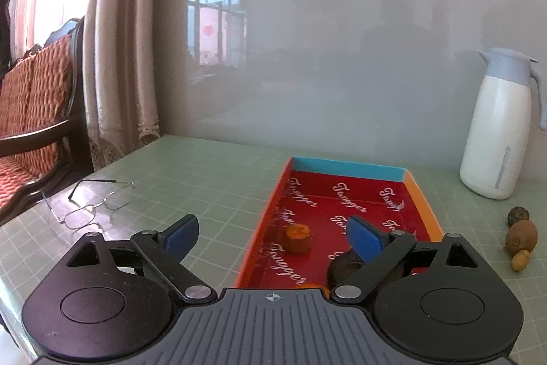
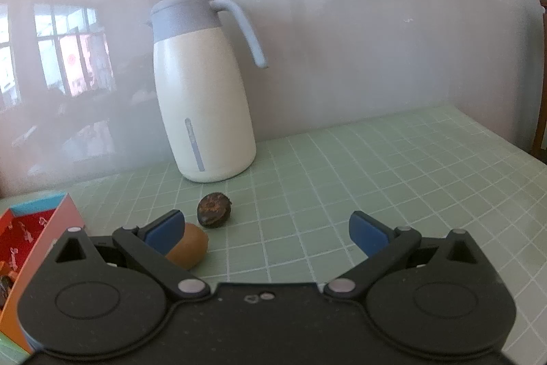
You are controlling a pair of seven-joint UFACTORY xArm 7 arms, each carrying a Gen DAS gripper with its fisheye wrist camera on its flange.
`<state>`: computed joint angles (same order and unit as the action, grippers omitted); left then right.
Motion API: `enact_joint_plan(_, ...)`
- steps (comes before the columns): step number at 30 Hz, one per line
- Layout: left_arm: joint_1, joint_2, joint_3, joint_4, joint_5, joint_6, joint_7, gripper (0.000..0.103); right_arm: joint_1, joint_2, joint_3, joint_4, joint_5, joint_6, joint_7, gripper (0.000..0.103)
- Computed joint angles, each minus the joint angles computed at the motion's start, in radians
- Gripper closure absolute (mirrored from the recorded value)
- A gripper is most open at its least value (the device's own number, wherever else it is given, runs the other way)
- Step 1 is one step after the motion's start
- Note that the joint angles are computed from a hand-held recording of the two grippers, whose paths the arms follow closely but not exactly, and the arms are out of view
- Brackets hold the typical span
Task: Organize fruits
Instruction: 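Open the left tool to drop the carrot piece into the box, then reach the right tool to the small yellow kumquat and close on it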
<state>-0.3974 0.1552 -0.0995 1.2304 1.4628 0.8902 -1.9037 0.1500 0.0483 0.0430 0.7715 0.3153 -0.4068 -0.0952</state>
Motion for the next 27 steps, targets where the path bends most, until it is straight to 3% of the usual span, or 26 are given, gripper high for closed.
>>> enact_joint_plan(4, 0.009, -0.017, 0.002, -0.020, -0.006, -0.004, -0.012, 0.010, 0.045, 0.017, -0.003, 0.020, 0.087, 0.015, -0.130, 0.000)
enact_joint_plan(8, 0.022, -0.035, 0.001, -0.044, -0.009, -0.013, -0.029, 0.010, 0.108, 0.045, -0.005, 0.028, 0.169, -0.051, -0.300, 0.000)
enact_joint_plan(10, 0.029, -0.040, -0.001, -0.050, -0.010, -0.016, -0.033, 0.010, 0.124, 0.052, -0.004, 0.037, 0.180, -0.028, -0.363, 0.000)
enact_joint_plan(13, 0.037, -0.045, -0.003, -0.058, -0.009, -0.022, -0.040, 0.010, 0.184, 0.072, -0.023, 0.066, 0.282, -0.002, -0.498, 0.000)
enact_joint_plan(18, 0.048, -0.055, -0.006, -0.074, -0.009, -0.027, -0.044, 0.010, 0.208, 0.086, -0.029, 0.088, 0.311, 0.021, -0.517, 0.003)
enact_joint_plan(20, 0.054, -0.063, -0.006, -0.083, -0.012, -0.033, -0.042, 0.010, 0.190, 0.082, -0.023, 0.092, 0.265, 0.063, -0.475, 0.012)
enact_joint_plan(27, 0.075, -0.086, -0.009, -0.119, -0.018, -0.034, -0.048, 0.010, 0.330, 0.122, -0.148, 0.139, 0.294, 0.137, -0.487, 0.028)
